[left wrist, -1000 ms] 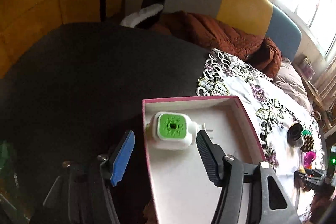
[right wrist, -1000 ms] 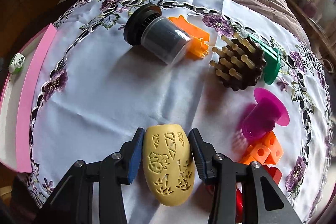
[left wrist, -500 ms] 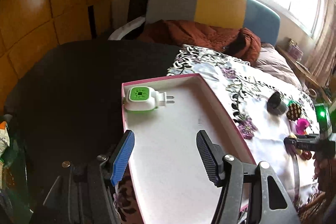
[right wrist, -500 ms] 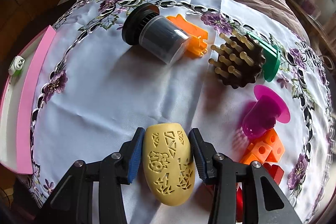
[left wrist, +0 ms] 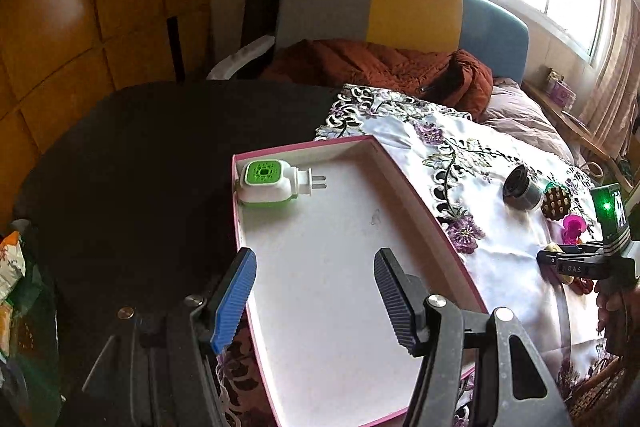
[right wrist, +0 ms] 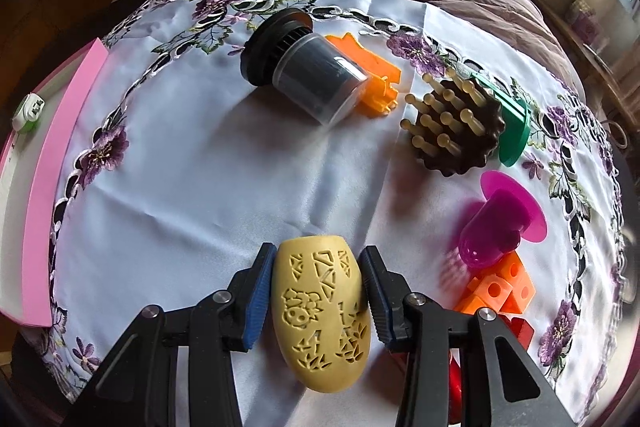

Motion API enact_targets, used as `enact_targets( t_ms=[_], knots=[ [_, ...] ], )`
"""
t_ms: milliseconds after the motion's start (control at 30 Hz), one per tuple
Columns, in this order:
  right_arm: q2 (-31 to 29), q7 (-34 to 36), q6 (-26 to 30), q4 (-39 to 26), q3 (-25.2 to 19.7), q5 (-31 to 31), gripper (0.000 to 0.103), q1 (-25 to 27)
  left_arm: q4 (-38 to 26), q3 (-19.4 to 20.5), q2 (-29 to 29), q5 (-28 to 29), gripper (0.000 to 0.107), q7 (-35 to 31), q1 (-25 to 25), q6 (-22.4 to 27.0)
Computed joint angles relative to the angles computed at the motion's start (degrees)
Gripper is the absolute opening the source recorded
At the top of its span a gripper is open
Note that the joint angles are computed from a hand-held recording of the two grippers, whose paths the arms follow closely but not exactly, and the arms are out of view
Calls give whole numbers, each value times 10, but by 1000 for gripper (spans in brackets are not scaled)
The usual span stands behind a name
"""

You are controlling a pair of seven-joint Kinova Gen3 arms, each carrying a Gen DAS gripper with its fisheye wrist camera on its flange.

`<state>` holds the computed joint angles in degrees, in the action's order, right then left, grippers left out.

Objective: Organize rigid objects
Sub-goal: 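Carry the yellow soap into the pink tray and open the right tool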

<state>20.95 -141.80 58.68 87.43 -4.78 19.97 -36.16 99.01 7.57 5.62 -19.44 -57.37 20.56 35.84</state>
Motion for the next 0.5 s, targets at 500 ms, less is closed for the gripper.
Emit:
enact_targets(
  t_ms=[500],
  knots=[
    [-12,-23,-10,5,-2,-20,43,10,42,-8,-20,36,62,-19,-39,-12]
  ],
)
